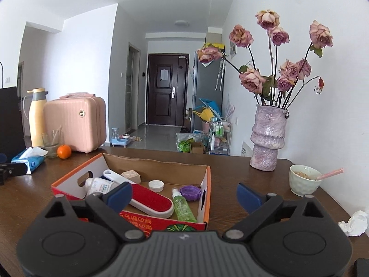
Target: Organize rigid objects
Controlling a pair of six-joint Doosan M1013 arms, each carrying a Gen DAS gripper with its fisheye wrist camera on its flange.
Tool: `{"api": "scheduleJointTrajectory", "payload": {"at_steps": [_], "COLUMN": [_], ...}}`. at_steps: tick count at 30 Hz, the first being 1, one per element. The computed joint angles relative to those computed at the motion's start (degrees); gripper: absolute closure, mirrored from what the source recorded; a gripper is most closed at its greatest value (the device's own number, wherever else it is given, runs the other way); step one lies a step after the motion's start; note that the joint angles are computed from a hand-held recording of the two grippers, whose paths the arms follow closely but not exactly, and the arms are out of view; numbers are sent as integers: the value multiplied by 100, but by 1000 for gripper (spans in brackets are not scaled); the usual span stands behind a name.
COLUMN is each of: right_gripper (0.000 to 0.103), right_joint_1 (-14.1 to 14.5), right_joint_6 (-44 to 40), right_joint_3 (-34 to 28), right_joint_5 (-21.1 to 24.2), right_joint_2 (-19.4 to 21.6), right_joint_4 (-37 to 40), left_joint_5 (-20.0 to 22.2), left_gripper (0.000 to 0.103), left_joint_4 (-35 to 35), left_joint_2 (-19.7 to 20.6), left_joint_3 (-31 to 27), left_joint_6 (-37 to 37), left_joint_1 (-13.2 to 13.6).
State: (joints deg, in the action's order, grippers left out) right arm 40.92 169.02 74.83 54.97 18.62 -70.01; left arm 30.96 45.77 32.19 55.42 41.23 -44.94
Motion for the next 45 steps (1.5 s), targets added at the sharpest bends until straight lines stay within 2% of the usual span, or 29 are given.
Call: {"api": "scheduleJointTrajectory", "payload": {"at_steps": [4, 12, 16, 19, 22, 25, 27, 29, 36, 45], "right_gripper": [6, 6, 5, 4, 4, 3, 3, 3, 3, 5], "right_joint_1": [107, 391, 612, 793, 984, 1194, 1299, 1349, 1292, 1009], "right_joint_6": [208, 914, 975, 1059, 1206, 1440, 1245, 956, 626, 344], "right_joint_3": [107, 594, 810, 1007, 1171, 1304, 1306, 1254, 1051, 804], "right_joint_5": [9, -205, -150, -136, -189, -136, -19, 147, 225, 211], "right_joint_2": [-66, -263, -327, -402, -514, -578, -558, -494, -330, -142], "right_joint_4": [-93, -190, -207, -69, 293, 408, 557, 698, 883, 1089], "left_joint_5": [-12, -54, 306, 578, 460, 521, 483, 455, 492, 432], "left_gripper": [0, 0, 0, 0, 0, 0, 0, 0, 0, 0], "left_joint_4": [329, 1357, 2840, 3005, 2481, 1575, 1048, 869, 396, -772], "left_joint_2": [-162, -629, -879, -1063, -1331, -1494, -1550, -1564, -1406, -957], "left_joint_3": [262, 1222, 1875, 2259, 2624, 2792, 2824, 2829, 2545, 1889], "left_joint_6": [-262, -1379, -2509, -2694, -2610, -1897, -1459, -1371, -1120, 138], "left_joint_1": [-66, -281, -532, -674, -727, -755, -728, -704, -599, -424]}}
